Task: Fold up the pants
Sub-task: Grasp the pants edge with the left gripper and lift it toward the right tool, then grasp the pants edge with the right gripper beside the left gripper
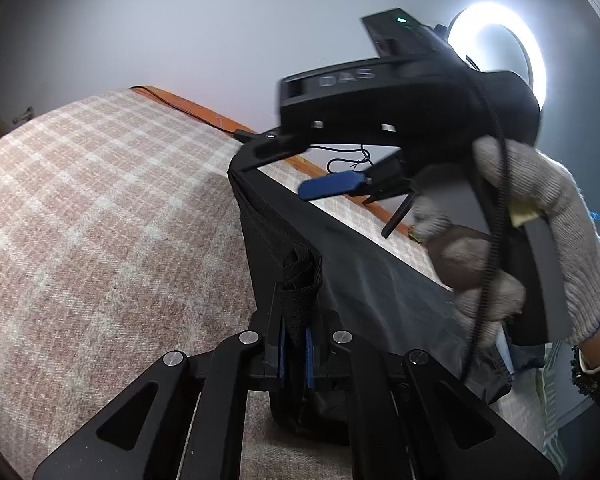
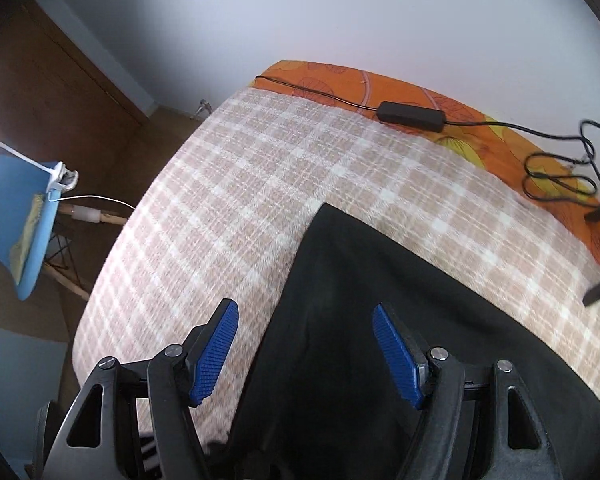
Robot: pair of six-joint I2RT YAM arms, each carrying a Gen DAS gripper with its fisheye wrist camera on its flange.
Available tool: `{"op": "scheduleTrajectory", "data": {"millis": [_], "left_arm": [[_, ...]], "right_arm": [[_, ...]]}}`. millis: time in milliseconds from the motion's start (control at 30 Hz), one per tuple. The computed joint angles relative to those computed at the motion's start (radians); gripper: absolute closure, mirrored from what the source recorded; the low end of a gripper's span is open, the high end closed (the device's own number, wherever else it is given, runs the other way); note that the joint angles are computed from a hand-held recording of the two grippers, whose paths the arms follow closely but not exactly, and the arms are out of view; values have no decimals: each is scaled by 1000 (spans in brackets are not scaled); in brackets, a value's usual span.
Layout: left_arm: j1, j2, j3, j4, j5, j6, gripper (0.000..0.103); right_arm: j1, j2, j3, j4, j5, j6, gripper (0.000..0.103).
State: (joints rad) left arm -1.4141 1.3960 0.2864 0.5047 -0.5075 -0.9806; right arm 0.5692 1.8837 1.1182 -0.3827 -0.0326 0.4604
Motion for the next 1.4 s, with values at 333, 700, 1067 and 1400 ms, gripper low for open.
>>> {"op": "scheduleTrajectory", "data": {"millis": [333,700,1067,1400], "left_arm": [[-35,4,22,-27,-28,15,98],[-55,37,63,-45,-42,28,98],[-95,60,116,-68,-57,22,98],[-136,77,236,-172,-41,65,98]], "right_arm": [[36,166,186,-82,66,-3,39],[92,315,366,-262,230,-45,63],[10,22,-11,-5,133,-38,98],[-146,-355,-395,220,-36,-8,99]]}}
